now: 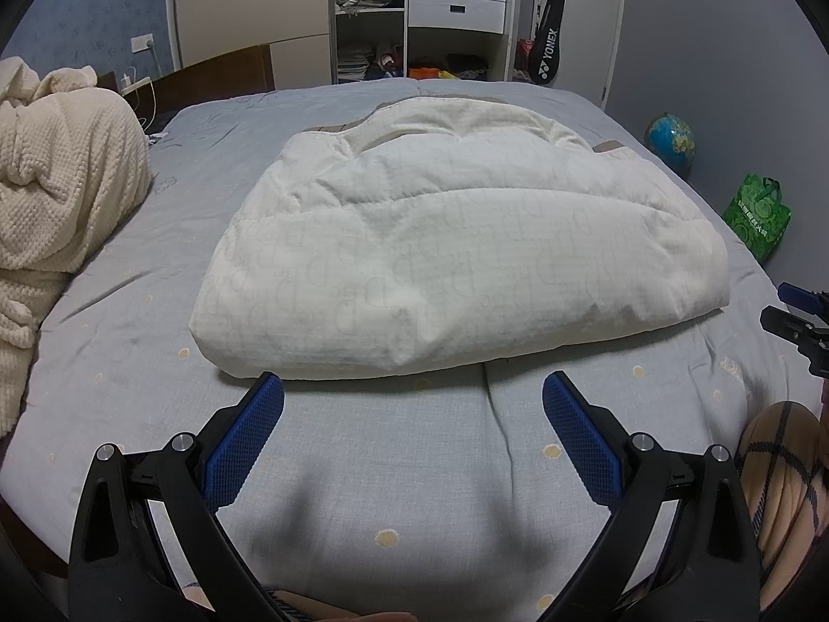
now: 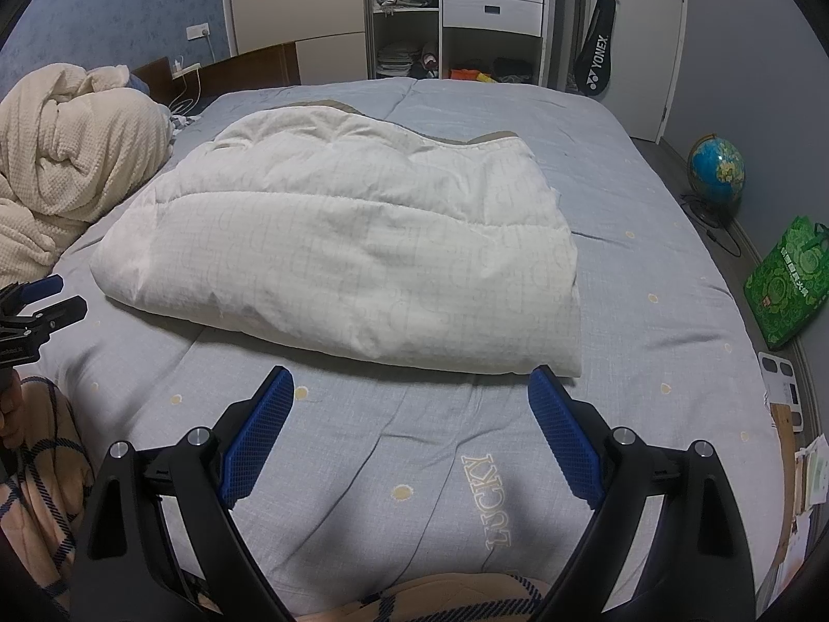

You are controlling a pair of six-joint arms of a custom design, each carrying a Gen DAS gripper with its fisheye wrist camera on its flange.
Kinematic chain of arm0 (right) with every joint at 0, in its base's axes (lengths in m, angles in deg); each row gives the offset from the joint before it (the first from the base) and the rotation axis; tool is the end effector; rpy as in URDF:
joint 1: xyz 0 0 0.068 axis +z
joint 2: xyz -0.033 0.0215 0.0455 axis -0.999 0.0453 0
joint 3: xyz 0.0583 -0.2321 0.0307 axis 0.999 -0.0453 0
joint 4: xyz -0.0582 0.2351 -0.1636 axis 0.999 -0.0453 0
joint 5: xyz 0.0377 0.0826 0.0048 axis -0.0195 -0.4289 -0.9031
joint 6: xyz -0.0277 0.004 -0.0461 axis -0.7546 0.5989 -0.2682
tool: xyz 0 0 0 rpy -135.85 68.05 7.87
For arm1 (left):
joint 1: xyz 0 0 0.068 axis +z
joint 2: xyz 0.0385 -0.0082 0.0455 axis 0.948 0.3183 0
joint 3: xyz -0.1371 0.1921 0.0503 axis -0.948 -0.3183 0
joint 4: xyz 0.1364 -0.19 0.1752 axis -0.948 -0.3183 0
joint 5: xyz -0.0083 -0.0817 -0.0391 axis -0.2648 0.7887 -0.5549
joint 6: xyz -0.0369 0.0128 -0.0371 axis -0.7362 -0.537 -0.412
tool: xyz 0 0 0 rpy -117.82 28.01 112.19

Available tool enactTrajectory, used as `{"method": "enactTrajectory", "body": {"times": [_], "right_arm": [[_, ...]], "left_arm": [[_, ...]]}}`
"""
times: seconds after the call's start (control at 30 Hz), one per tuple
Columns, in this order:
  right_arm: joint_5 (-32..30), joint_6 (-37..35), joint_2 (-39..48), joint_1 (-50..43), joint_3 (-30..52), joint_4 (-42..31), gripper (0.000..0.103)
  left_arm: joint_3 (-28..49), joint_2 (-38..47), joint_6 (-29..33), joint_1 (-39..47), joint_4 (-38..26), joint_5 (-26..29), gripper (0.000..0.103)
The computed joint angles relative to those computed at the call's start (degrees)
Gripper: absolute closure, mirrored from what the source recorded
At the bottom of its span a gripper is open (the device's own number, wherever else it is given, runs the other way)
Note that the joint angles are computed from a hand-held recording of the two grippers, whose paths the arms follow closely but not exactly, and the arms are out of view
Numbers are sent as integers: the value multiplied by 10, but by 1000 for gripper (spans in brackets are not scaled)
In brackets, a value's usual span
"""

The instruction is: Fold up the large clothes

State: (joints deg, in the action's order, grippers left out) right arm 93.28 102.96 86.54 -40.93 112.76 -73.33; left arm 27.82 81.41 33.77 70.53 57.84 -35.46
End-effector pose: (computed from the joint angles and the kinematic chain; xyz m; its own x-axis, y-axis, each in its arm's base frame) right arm 0.2566 0.2357 0.2041 -0.6268 0.3338 -0.7041 0.4470 0.8942 0.0260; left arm 0.3749 -0.0209 0.1845 -0.5757 0.4251 -0.6985 0.6039 0.7969 -0.0127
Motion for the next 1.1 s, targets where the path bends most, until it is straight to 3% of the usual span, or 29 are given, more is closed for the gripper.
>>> {"method": "enactTrajectory", "body": {"times": [1.1], "right_arm": [[-2,-2,-1,-1,-4,4,16]], "left_arm": [[1,-2,0,3,-5,8,7]]}}
